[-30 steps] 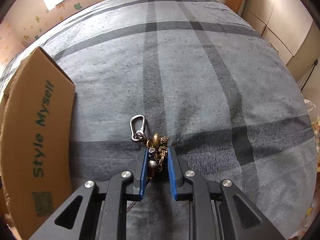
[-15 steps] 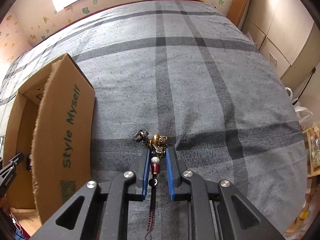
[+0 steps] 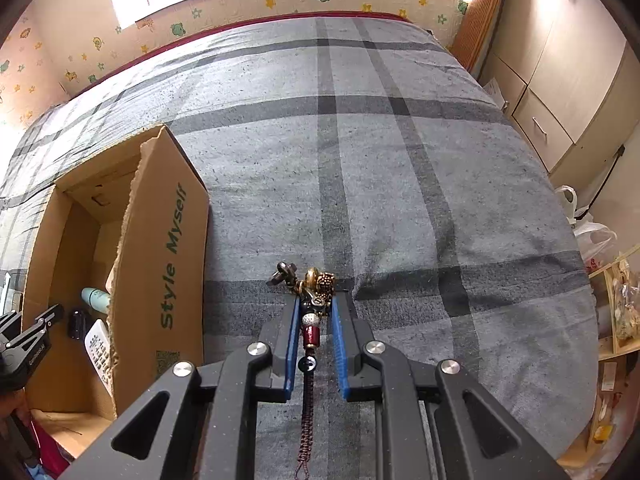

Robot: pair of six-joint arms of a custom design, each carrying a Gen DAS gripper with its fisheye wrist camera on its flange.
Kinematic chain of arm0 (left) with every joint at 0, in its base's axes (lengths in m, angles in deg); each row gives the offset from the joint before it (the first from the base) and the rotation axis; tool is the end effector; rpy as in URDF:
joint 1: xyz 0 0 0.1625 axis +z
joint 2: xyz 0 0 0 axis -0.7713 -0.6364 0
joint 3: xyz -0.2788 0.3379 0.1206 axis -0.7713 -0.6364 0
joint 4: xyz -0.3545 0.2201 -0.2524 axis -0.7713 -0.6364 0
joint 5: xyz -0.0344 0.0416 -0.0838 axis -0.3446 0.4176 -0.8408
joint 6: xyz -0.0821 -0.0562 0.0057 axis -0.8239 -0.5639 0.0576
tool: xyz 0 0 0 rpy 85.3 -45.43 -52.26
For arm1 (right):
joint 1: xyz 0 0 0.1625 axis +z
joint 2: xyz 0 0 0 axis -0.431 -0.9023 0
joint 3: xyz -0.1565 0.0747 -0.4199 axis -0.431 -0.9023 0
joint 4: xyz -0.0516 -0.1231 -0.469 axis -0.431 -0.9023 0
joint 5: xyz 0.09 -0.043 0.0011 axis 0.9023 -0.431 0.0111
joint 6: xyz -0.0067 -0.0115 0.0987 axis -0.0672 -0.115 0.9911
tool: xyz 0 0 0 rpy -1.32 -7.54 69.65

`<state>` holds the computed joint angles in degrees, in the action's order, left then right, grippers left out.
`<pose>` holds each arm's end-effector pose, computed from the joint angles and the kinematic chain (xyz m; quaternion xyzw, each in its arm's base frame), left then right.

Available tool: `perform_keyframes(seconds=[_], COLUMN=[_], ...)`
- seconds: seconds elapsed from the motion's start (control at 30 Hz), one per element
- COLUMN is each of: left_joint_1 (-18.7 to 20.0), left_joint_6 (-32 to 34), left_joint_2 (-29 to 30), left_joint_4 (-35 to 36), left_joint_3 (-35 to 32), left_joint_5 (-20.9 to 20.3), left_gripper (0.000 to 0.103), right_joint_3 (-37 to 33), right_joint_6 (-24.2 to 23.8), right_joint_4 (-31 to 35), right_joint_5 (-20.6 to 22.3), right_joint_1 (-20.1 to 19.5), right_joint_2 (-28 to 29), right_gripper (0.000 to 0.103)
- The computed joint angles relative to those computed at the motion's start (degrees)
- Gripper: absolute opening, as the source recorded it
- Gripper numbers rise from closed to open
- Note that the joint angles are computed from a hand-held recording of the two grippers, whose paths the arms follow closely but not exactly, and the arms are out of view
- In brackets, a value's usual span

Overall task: Organize rigid objects
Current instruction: 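Lift the keychain and carry it over the box with the right gripper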

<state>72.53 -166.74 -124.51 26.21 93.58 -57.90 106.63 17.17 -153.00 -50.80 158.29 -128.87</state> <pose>-0.0379 -0.2258 0.3151 -0.0094 0.8597 -0.2024 0.4689 0.3752 -0.3096 0.0427 0.1826 -0.9109 0.1604 0.3335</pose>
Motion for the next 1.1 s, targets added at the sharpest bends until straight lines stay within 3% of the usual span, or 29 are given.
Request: perform_keyframes(seconds=[0.6,1.1], left_joint_1=[0.1,0.0], left_joint_6=[0.0,0.1], left_joint_2=[0.7,0.7], left_joint_4=[-0.3,-0.4], left_joint_3=[-0.1,-0.2], left_joint_5=[0.0,-0.1], left_gripper=[0.017,0.017], right_joint_3=[-3.7,-8.7], right_joint_6=[1.6,-0.3], right_joint_4=[6.3,7.8], right_joint_5=[-1.6,0.6], right_joint_1=[4.9,8.9], right_joint_2=[-1.3,1.2], right_gripper=[0.015,0.015])
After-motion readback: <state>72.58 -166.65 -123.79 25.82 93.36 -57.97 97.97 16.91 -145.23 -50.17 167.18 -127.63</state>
